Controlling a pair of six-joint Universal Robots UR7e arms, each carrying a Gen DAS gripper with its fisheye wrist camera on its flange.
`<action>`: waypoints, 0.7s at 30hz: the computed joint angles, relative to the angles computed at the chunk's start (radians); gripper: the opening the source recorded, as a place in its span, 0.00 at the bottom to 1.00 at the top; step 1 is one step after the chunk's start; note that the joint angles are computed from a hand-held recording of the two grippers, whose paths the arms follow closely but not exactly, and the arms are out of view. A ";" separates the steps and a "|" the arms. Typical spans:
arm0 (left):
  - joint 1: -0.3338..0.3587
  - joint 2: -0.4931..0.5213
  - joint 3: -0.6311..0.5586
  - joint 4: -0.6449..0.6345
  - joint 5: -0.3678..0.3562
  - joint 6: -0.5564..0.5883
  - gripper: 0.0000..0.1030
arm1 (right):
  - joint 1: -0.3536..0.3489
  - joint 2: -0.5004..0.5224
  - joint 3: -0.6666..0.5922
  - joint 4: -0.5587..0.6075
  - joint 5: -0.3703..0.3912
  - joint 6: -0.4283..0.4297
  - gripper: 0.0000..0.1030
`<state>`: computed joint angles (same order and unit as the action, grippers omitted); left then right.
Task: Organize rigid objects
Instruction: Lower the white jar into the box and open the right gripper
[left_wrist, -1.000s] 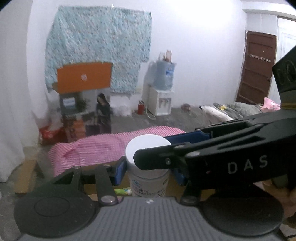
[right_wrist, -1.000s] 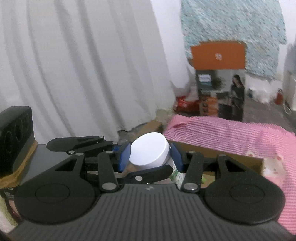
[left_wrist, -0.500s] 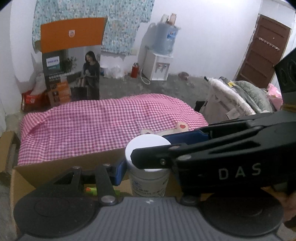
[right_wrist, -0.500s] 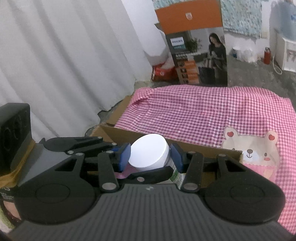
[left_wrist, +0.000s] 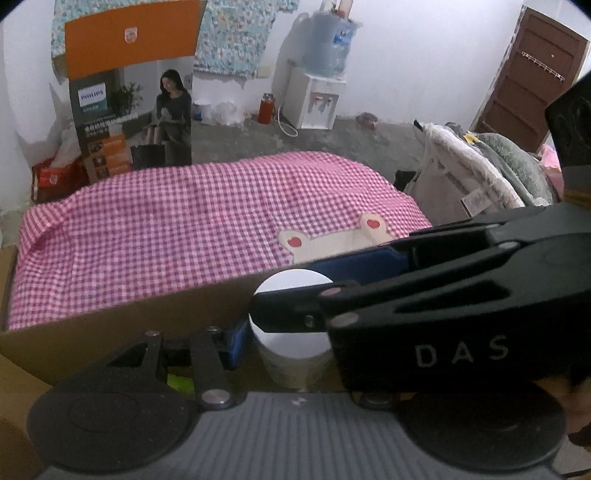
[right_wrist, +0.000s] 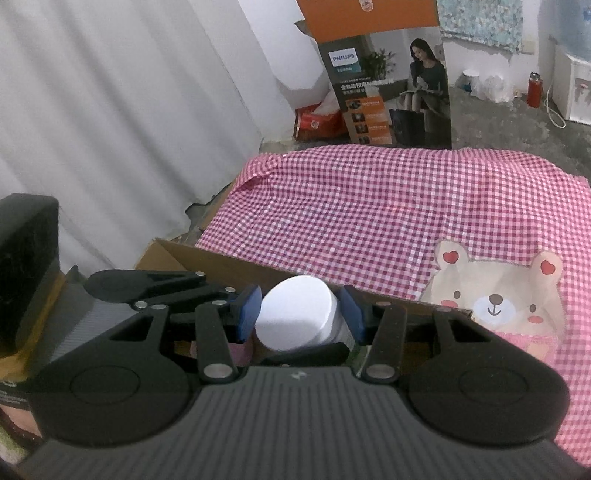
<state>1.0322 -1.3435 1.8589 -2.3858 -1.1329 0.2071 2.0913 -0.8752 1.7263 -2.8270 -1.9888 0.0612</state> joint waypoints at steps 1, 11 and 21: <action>0.004 0.002 -0.004 0.009 -0.009 -0.006 0.52 | -0.003 0.000 0.001 -0.001 0.002 0.000 0.46; -0.008 -0.006 -0.005 0.016 -0.001 -0.016 0.69 | -0.003 -0.008 0.017 -0.030 0.010 0.007 0.52; -0.032 -0.048 0.004 0.041 0.011 -0.036 0.77 | 0.047 -0.046 0.058 -0.146 -0.026 -0.003 0.65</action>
